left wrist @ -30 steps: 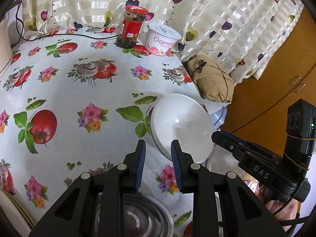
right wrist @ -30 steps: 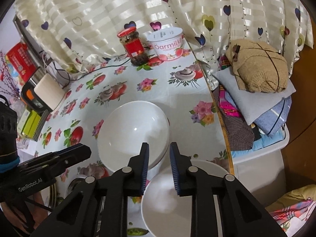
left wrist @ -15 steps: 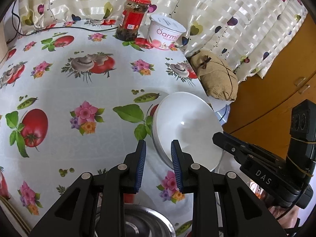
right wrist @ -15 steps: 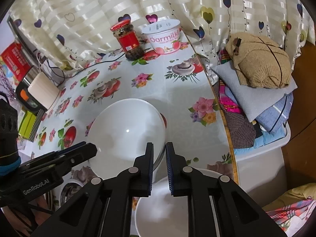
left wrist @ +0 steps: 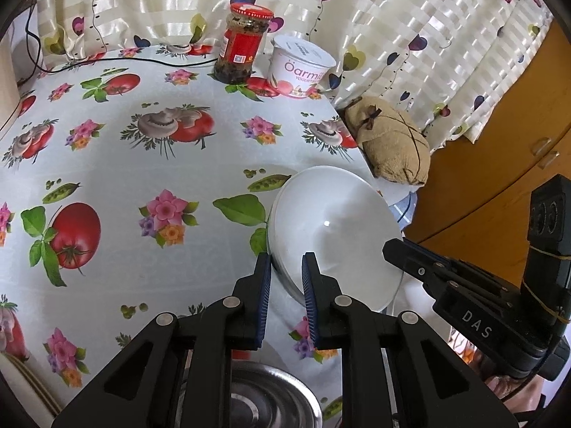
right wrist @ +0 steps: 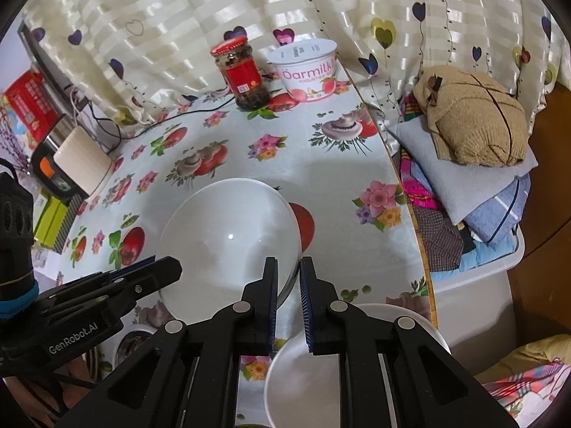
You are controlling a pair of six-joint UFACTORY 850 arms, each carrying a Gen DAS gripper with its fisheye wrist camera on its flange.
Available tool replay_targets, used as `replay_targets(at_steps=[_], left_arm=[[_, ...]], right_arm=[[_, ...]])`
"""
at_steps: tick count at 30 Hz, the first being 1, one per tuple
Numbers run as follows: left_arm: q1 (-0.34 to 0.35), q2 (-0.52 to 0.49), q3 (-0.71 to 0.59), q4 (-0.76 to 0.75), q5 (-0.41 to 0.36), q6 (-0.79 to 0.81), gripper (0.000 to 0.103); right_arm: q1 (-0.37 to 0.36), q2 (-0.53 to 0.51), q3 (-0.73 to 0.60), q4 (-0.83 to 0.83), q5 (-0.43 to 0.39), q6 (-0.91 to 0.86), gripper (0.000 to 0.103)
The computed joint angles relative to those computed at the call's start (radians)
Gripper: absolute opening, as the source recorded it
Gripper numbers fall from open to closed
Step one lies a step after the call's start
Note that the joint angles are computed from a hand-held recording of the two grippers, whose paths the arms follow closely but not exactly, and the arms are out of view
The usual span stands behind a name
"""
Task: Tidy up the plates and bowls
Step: 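Carry the white bowl over the steel bowl and lower it inside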
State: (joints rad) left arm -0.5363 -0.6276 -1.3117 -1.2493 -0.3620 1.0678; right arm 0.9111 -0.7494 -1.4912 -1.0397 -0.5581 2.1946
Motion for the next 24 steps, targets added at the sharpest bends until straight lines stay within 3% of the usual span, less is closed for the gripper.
replay_targets(at_steps=[24], left_arm=[[0.047,0.185,0.202,-0.160,0.009,0.165,0.019]], right_arm=[[0.081,-0.016,-0.100,0.030,-0.088,-0.054,0.013]])
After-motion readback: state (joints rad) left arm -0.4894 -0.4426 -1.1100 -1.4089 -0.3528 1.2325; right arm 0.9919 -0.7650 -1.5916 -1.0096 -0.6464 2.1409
